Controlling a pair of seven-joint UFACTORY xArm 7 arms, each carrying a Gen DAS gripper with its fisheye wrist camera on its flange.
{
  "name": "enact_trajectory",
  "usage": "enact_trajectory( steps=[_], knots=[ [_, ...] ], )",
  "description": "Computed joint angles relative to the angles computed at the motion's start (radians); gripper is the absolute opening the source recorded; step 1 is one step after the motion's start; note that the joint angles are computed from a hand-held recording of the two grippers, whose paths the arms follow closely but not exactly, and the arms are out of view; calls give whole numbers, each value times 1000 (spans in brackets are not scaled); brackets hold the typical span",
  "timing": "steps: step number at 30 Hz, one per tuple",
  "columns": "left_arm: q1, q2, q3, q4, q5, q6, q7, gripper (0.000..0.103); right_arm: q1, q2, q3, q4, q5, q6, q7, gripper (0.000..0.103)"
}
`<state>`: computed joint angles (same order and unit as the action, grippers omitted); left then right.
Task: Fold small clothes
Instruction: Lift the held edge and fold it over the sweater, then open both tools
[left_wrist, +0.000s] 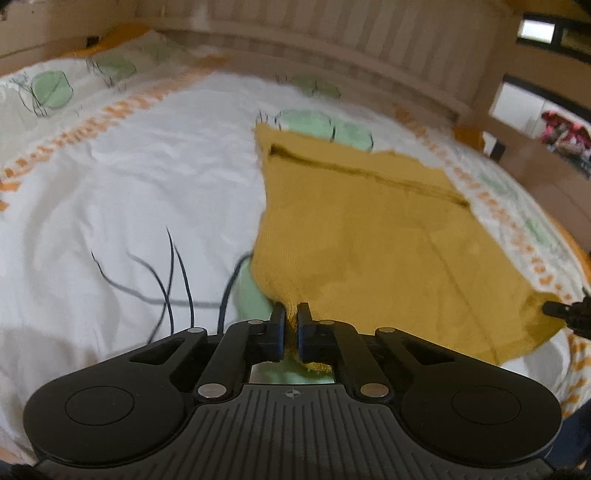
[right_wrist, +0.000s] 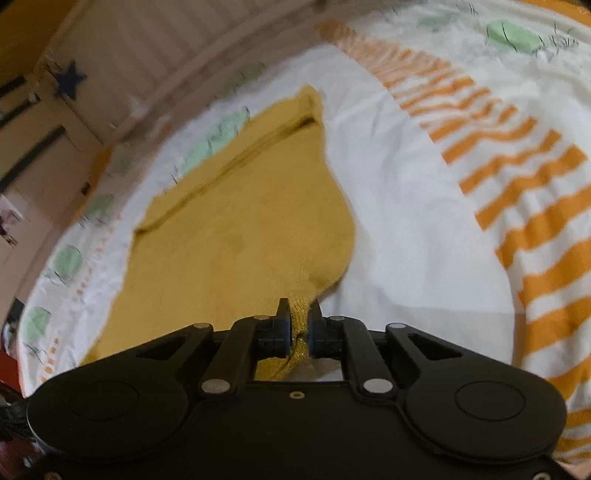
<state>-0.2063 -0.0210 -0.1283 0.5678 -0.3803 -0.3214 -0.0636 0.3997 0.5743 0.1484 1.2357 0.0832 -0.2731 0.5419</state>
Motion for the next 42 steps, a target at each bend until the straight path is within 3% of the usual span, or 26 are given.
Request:
enact_trajectory(
  steps=[7, 18, 21, 30, 36, 42],
  knots=[
    [-3, 3, 4, 9, 3, -66, -53, 6, -29, 2, 21, -39, 1, -205, 45, 16],
    [6, 23, 27, 79, 52, -96, -143, 6, -17, 18, 5, 19, -12, -216, 36, 16],
    [19, 36, 39, 113, 112, -87, -208, 6, -30, 28, 16, 50, -21, -204, 42, 16],
    [21, 127, 73, 298, 123, -51, -183, 6, -76, 91, 45, 226, -83, -130, 74, 16],
    [-3, 218, 115, 444, 105, -23, -146, 6, -71, 185, 38, 453, -100, -20, 42, 16],
    [-10, 328, 150, 605, 124, 16, -171, 6, -27, 346, -11, 779, -54, 124, 14, 16]
  ],
)
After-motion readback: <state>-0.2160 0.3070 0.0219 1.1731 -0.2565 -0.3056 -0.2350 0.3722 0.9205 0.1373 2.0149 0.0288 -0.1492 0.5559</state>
